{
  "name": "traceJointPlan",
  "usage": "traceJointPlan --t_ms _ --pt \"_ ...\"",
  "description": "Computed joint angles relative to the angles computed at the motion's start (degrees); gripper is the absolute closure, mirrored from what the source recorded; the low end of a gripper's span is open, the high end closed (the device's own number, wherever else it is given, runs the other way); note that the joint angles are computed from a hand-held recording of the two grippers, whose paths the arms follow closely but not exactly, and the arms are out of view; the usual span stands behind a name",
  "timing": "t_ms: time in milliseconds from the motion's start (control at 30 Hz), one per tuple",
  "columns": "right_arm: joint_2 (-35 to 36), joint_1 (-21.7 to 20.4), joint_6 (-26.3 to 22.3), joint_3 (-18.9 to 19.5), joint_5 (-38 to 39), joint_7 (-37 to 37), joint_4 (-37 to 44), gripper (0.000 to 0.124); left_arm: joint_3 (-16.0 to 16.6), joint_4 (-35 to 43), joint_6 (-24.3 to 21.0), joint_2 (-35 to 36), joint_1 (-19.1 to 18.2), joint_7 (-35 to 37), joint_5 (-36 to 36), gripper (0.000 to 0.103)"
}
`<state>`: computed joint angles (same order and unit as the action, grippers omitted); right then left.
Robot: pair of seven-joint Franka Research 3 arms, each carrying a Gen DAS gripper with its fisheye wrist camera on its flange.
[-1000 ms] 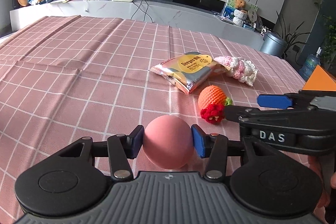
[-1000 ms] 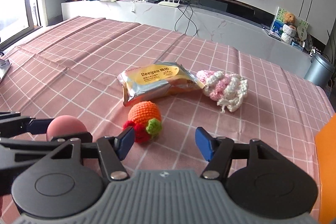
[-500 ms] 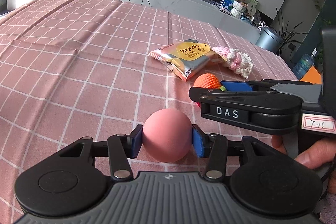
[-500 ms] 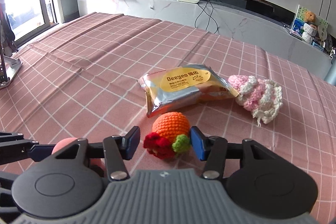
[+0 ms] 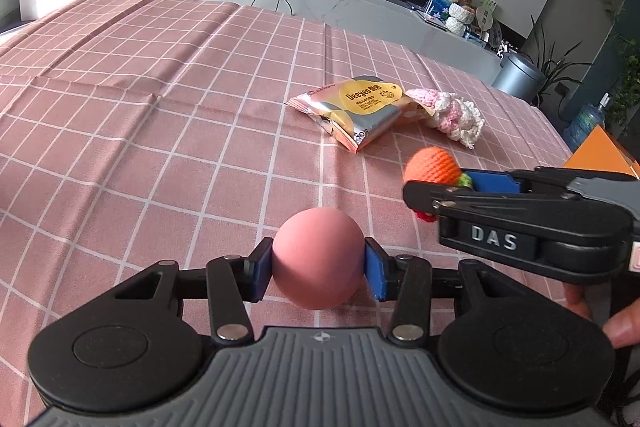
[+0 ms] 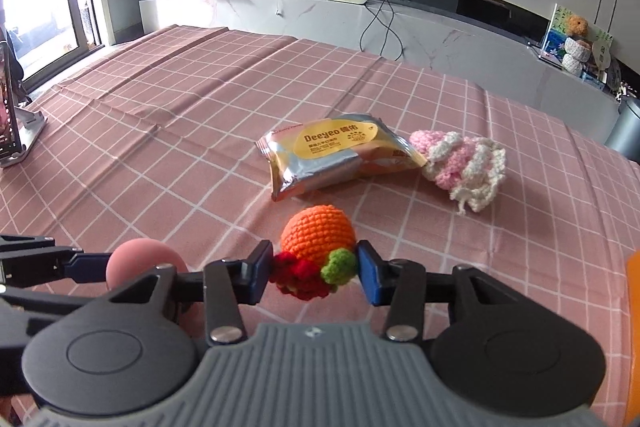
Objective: Organize soft objects
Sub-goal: 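Grasp the orange crocheted fruit with the right gripper while the left gripper holds the ball, then carry the fruit and ball over the orange box with both grippers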
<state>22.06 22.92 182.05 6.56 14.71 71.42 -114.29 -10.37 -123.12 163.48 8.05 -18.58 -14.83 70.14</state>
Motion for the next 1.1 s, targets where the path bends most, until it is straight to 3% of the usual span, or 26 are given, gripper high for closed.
traceJointPlan --t_ms 100,233,333,567,667,767,1000,1100 --pt "-3.99 -0.01 2.82 -0.7 0.5 0.23 -5.74 0.079 -0.1 -0.63 -0.26 -1.22 -0.37 -2.95 2.39 0.051" --pt "-9.4 4.17 5.29 -6.2 0.22 1.16 -13.05 0.079 -0.96 -0.46 -0.51 -2.37 -0.37 -3.87 3.65 0.051" --pt "-13.32 0.66 6.13 -3.62 0.9 1.09 -17.49 0.079 -1.6 0.25 -0.39 -2.96 -0.48 -4.57 4.91 0.051" --pt "-21.01 1.54 9.56 -6.04 6.05 -2.28 -25.13 0.079 -3.12 3.82 0.19 -3.09 -1.72 -4.57 7.73 0.051" --pt "-24.41 -0.63 11.01 -5.77 1.7 1.38 -28.5 0.079 -3.46 5.69 0.96 -2.6 -2.45 -4.29 8.56 0.051" --pt "-27.53 -6.31 11.89 -0.12 7.77 -3.83 -30.67 0.079 -3.64 8.33 2.1 -1.17 -3.31 -2.82 8.45 0.051" --pt "-33.47 -12.22 13.14 1.69 9.34 -6.28 -34.71 0.079 -2.81 17.07 4.58 4.84 -6.86 5.12 6.31 0.051" --pt "-35.28 -15.8 12.92 3.04 10.22 -7.95 -35.44 0.079 -2.36 21.97 6.56 8.66 -8.39 12.08 2.67 0.051"
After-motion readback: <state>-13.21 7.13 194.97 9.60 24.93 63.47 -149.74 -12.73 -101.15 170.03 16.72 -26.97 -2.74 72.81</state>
